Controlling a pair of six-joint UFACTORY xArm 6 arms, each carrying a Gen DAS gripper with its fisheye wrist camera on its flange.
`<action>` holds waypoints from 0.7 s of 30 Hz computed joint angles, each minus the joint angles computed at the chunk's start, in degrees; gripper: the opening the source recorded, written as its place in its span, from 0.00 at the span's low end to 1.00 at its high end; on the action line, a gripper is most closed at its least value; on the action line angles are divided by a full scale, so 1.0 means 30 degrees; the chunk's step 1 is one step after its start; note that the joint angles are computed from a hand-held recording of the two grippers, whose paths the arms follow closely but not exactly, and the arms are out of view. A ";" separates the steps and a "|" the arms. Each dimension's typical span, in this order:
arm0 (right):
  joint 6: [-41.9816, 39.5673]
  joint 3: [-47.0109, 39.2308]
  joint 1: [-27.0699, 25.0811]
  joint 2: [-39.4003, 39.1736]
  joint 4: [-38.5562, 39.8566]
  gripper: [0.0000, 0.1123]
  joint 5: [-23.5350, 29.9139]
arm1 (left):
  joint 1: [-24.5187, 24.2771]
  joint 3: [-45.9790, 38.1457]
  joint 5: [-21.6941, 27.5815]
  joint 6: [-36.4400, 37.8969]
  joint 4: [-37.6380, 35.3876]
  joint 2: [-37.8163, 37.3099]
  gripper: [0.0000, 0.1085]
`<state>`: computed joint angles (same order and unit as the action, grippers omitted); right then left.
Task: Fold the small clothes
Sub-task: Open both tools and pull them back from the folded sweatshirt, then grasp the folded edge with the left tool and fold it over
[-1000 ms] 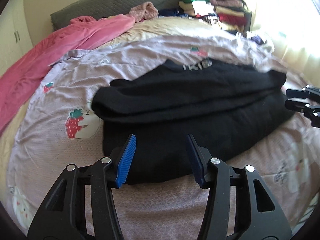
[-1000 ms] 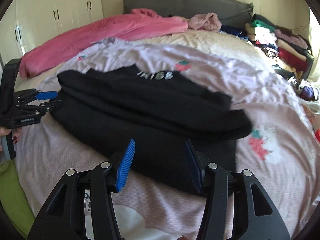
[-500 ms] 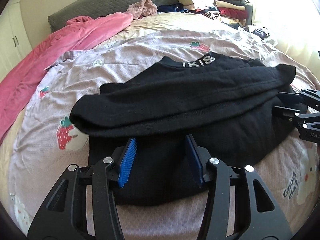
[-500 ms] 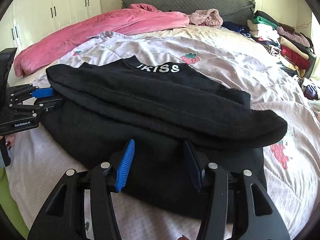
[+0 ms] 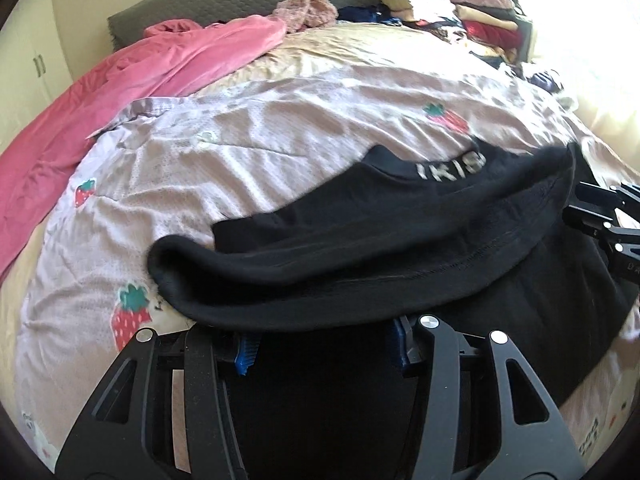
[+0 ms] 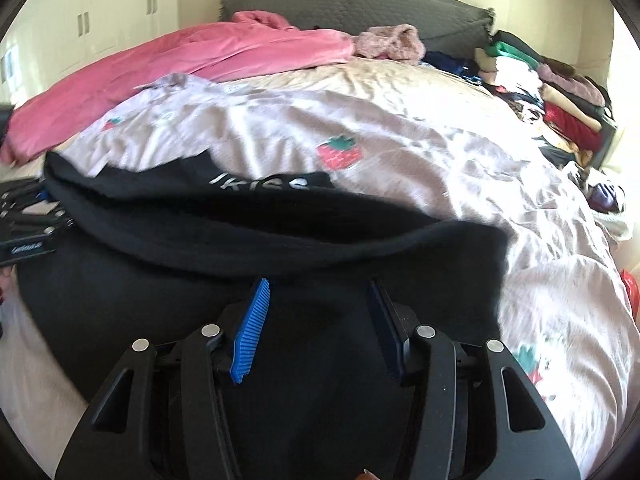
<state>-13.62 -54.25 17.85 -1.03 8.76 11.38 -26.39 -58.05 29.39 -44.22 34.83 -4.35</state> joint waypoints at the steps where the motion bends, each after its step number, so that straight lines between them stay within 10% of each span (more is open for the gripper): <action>1: 0.0399 -0.0324 -0.0169 0.0236 -0.0215 0.44 0.0123 | 0.0116 -0.0167 0.0023 -0.0217 0.0033 0.0096 0.39; 21: 0.1526 0.0952 -0.2726 -0.1340 0.0894 0.55 -0.0109 | 0.1458 0.2709 -0.0595 -0.2033 0.0313 -0.3217 0.45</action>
<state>-9.04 -51.39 9.67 -5.05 11.44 11.05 -22.02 -49.92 27.61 -50.32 35.76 -14.00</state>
